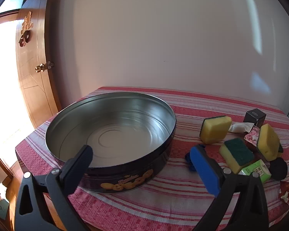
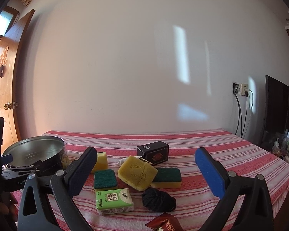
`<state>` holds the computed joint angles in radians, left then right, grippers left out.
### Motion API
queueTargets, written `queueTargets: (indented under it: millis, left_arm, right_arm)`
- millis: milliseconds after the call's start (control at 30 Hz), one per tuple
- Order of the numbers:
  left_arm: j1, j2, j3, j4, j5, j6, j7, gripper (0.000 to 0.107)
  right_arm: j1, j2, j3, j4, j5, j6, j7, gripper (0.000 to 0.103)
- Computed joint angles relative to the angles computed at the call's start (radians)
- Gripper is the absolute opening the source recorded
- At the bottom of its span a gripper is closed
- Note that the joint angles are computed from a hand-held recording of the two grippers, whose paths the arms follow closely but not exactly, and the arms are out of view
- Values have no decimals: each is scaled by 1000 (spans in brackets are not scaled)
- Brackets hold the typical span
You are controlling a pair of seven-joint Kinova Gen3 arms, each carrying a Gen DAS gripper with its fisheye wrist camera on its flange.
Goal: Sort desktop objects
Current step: 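Reach the left tool toward the green tissue pack while the right tool reaches the red snack bag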
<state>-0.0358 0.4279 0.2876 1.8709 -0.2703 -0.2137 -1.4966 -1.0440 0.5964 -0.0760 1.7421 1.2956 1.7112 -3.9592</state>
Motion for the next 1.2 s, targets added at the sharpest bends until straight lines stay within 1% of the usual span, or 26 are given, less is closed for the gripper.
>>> queueTargets:
  millis: [167, 333, 400, 500, 533, 600, 667, 733, 900, 967, 1067, 1133, 1167, 1200]
  left_arm:
    - [-33, -2, 44, 8, -35, -3, 18, 103]
    - [-15, -5, 43, 15, -50, -3, 12, 103]
    - [-30, -3, 68, 14, -68, 5, 18, 103]
    - [-105, 11, 165, 15, -130, 23, 42, 103]
    - [-139, 20, 211, 13, -158, 36, 50, 103]
    - [-181, 34, 272, 13, -191, 51, 52, 103]
    - [-200, 47, 311, 11, -207, 60, 43, 103]
    - [-214, 64, 351, 1, -218, 87, 28, 103]
    - [-292, 113, 505, -11, -230, 165, -57, 103]
    - [-324, 134, 566, -12, -237, 191, -104, 102]
    - [-382, 187, 678, -27, -244, 262, -183, 102]
    - [-398, 217, 728, -48, -236, 326, -233, 102]
    - [-404, 230, 749, -58, -230, 360, -258, 102]
    - [-401, 240, 759, -69, -222, 388, -278, 102]
  right_arm:
    - [-2, -31, -10, 42, -29, 27, -20, 103]
    - [10, -61, -31, 95, -69, 38, -82, 103]
    - [19, -67, -41, 107, -85, 35, -85, 103]
    - [35, -78, -53, 128, -118, 26, -76, 103]
    - [40, -86, -59, 140, -130, 16, -77, 103]
    - [48, -105, -76, 173, -153, -16, -81, 103]
    - [51, -120, -96, 211, -160, -60, -76, 103]
    - [55, -130, -116, 237, -158, -114, -48, 103]
    - [84, -144, -126, 268, -107, -268, 18, 103]
    - [98, -129, -119, 242, -125, -297, 80, 103]
    - [120, -121, -104, 222, -165, -351, 150, 102]
    - [138, -131, -94, 233, -174, -413, 154, 98]
    - [146, -141, -92, 244, -173, -443, 146, 86]
    - [147, -156, -87, 268, -156, -482, 121, 78]
